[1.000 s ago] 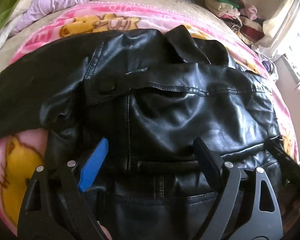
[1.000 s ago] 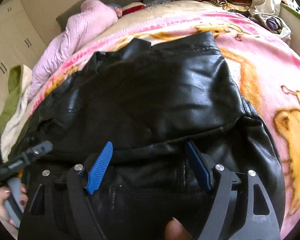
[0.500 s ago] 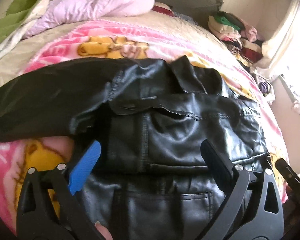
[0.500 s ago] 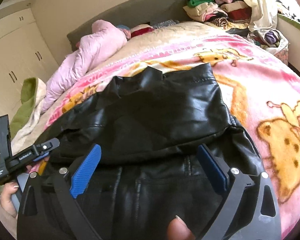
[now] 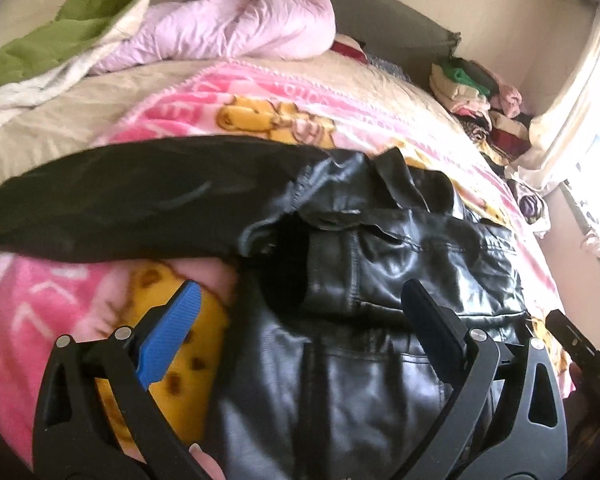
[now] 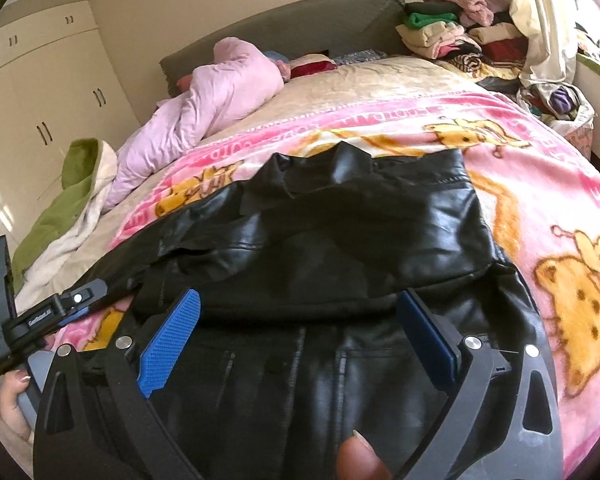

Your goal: Fold large clothes

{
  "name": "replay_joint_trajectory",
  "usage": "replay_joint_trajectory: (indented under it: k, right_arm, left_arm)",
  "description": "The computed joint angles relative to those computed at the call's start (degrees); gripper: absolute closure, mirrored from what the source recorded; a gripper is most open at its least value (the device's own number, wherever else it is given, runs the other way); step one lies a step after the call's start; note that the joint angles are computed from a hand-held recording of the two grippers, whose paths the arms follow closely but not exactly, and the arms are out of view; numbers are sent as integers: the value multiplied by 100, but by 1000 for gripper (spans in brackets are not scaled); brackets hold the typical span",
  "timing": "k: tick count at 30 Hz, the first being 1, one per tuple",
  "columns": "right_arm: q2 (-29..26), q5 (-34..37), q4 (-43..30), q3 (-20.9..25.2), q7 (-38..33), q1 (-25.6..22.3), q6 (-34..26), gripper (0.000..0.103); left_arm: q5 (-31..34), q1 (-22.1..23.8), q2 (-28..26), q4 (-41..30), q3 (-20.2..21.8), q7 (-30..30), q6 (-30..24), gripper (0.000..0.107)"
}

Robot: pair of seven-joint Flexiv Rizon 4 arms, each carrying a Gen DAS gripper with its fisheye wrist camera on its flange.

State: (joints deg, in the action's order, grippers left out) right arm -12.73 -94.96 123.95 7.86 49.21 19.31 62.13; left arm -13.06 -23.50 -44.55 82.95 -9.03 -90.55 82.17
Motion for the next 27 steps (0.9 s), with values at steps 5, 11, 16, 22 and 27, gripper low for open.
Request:
replay_joint_trajectory:
  k: [5,11,16,22,27]
  right_arm:
    - [-122,143,-267,13,-305,166,-135,5]
    - [-303,438,-604,-29,-867,408,-336,4]
    - [-499,506,-912,-114,-1139,543,-293,4]
    - [-879,606,-1433,-242,-1566,732,-162,4]
    - [-1288,739,-1943,-400,-1987,928,65,4]
  left_arm:
    - [46,-63,106,150,285,-237,178,13]
    - [67,97,154,319,292,-412,315,13]
    - [0,274,166,451,251,-501,427,13]
    - [-89,270,201,556,554,-823,494,13]
    - [23,52,175,536,1143,-1290,459,13]
